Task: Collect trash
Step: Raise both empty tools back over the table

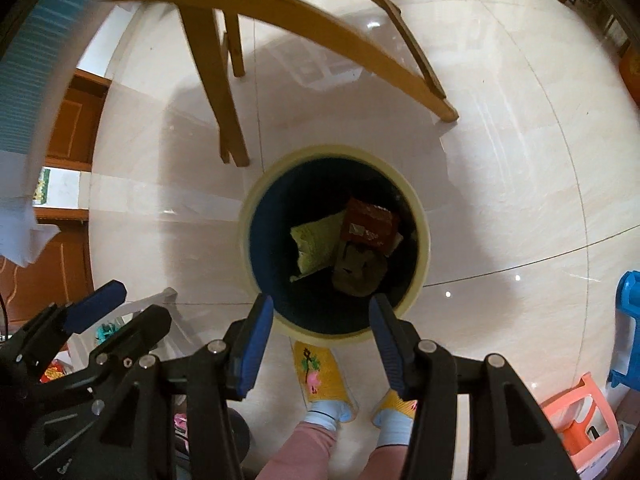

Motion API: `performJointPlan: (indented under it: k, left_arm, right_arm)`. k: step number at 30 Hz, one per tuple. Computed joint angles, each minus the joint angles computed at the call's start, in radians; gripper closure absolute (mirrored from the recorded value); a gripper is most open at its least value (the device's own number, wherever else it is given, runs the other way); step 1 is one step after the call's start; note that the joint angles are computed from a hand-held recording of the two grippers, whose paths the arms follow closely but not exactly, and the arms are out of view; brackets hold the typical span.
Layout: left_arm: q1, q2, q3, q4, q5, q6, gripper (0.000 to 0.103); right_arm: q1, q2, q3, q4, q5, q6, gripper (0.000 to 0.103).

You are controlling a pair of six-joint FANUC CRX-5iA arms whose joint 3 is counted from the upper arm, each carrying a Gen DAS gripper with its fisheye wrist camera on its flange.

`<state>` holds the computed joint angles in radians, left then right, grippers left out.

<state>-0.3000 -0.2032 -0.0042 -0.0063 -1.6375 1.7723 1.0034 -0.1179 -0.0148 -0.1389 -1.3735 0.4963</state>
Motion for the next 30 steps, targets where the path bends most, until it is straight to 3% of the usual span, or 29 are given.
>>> performJointPlan:
  k: [8,14,23,30]
  left_arm:
    - [0.046,-0.005,0.199,-0.01,-0.142,-0.03,0.047]
    - [0.087,0.028,0.395,0.013,-0.257,-0.056,0.047]
    - [0.155,0.133,0.71,0.113,-0.387,-0.054,0.047]
    - [0.197,0.287,1.047,0.204,-0.48,-0.075,0.047]
  right_arm:
    - [0.04,-0.029,0.127,0.086,-0.117,-0.05,0.053]
    - [0.073,-0.019,0.292,0.125,-0.267,-0.108,0.053]
    - [0.156,0.084,0.611,0.21,-0.453,-0.128,0.053]
    - [0.211,0.188,0.851,0.336,-0.543,-0.133,0.053]
